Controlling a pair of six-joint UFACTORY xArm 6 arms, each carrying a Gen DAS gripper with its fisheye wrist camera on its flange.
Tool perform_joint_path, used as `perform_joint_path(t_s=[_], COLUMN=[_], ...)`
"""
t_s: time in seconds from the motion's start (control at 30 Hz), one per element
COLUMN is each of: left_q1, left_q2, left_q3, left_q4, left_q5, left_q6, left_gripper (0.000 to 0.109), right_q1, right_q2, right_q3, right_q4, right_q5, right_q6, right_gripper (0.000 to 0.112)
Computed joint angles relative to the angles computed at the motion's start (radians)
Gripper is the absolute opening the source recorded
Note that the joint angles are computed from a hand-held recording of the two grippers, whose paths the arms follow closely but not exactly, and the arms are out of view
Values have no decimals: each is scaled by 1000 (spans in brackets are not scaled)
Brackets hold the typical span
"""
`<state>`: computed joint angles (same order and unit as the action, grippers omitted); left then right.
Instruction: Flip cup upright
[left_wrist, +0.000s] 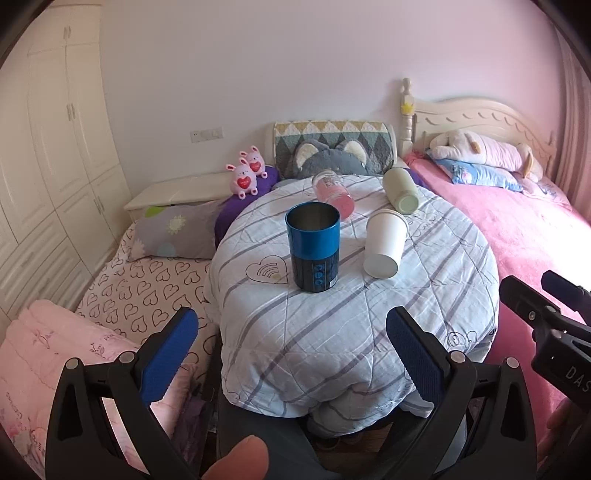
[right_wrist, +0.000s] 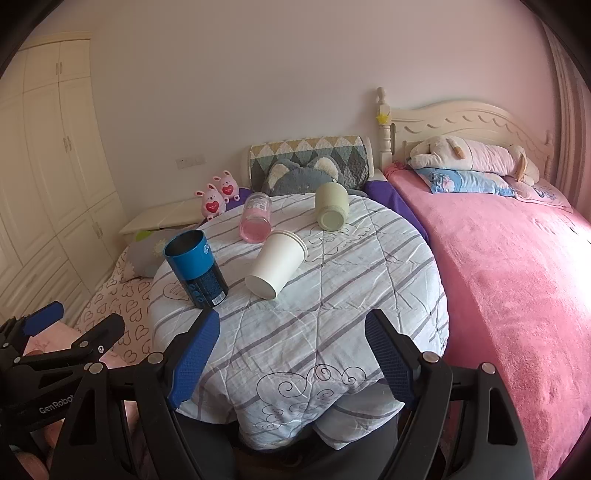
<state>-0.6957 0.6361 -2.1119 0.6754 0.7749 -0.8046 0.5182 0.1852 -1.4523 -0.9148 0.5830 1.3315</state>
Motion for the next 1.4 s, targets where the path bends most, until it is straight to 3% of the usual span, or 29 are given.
perform_joint_path(t_s=[1.4], left_q1=[3], left_q2=[-33], left_q3=[44], left_q4=[28], left_q5=[-13], left_q6=[-13], left_gripper=[103], right_q1=[4], right_q2=[-3], right_q3=[-5], right_q4=[7], right_q5=[1], right_q6=[-9], right_gripper=[82])
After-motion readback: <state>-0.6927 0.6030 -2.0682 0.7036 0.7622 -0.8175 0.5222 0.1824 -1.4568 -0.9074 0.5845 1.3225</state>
